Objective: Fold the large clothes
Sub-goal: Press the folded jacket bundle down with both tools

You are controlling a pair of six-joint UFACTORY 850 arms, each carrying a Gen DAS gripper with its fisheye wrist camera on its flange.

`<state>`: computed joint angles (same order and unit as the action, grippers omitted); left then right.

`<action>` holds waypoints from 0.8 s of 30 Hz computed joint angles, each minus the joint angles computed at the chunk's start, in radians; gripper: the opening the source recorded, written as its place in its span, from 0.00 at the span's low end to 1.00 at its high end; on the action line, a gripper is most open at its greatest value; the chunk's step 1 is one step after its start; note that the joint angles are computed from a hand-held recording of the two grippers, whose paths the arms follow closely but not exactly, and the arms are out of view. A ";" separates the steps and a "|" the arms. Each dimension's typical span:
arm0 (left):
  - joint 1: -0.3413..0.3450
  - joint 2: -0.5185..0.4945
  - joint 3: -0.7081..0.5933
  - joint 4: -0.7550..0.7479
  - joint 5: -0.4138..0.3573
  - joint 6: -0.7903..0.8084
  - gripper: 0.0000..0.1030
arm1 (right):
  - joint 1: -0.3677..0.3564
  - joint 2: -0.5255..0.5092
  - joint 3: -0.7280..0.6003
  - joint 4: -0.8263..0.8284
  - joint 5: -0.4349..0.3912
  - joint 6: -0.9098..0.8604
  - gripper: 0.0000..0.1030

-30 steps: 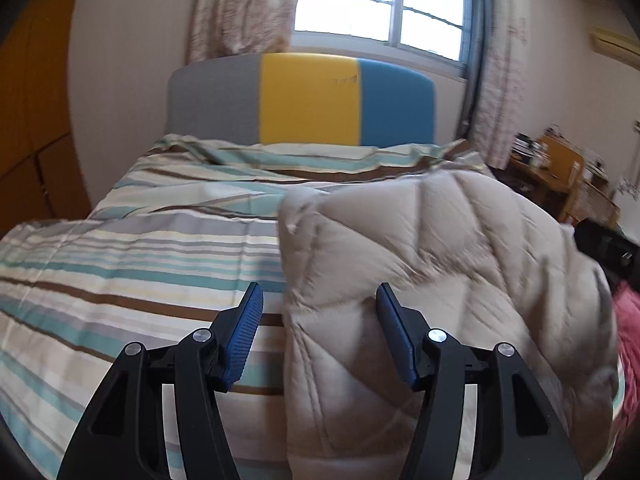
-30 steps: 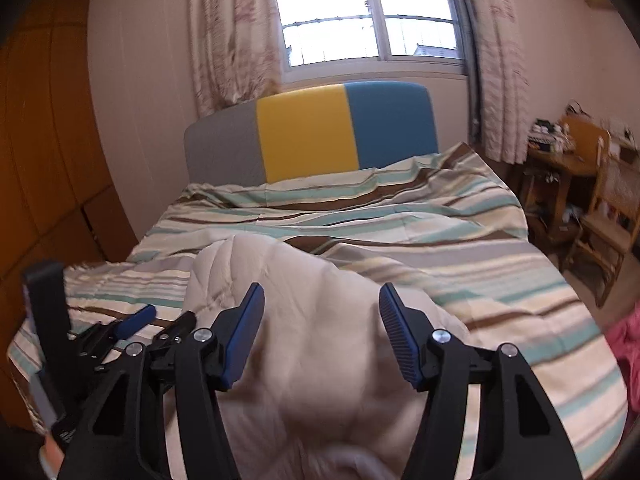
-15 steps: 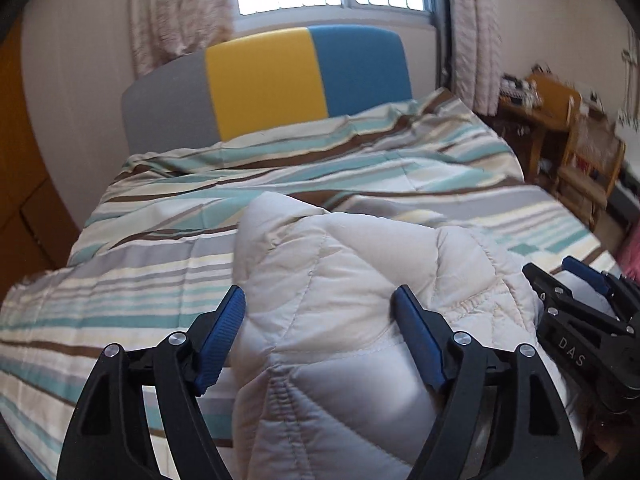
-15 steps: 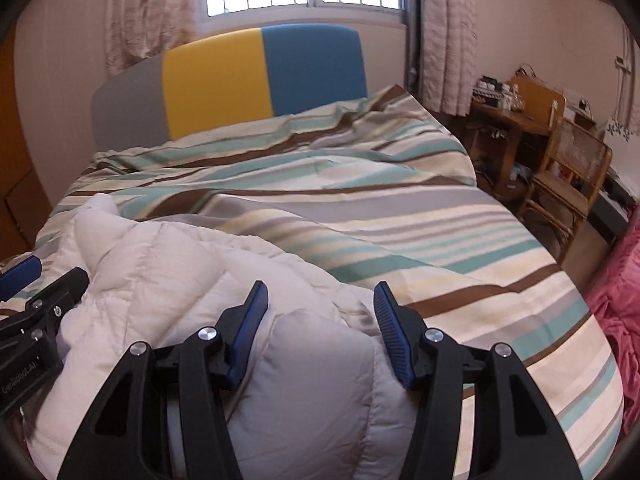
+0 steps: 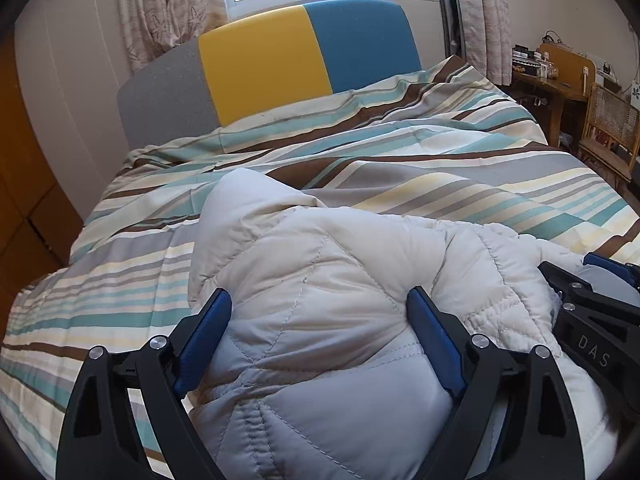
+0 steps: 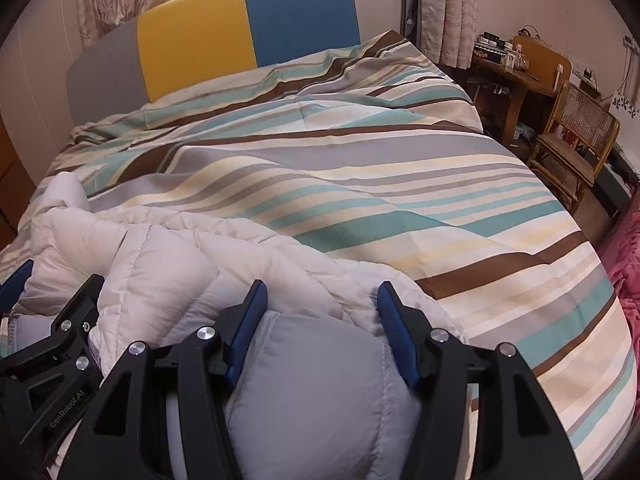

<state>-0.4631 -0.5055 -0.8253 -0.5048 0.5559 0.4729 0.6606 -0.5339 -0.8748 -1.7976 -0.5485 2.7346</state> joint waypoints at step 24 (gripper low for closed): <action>-0.052 0.092 0.181 0.073 0.154 -0.172 0.97 | 0.004 -0.004 0.026 -0.081 -0.064 0.119 0.62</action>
<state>-0.5151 -0.4132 -0.6445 -0.4313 0.7100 0.3004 0.6650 -0.5378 -0.8486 -1.8788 -0.6123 2.8541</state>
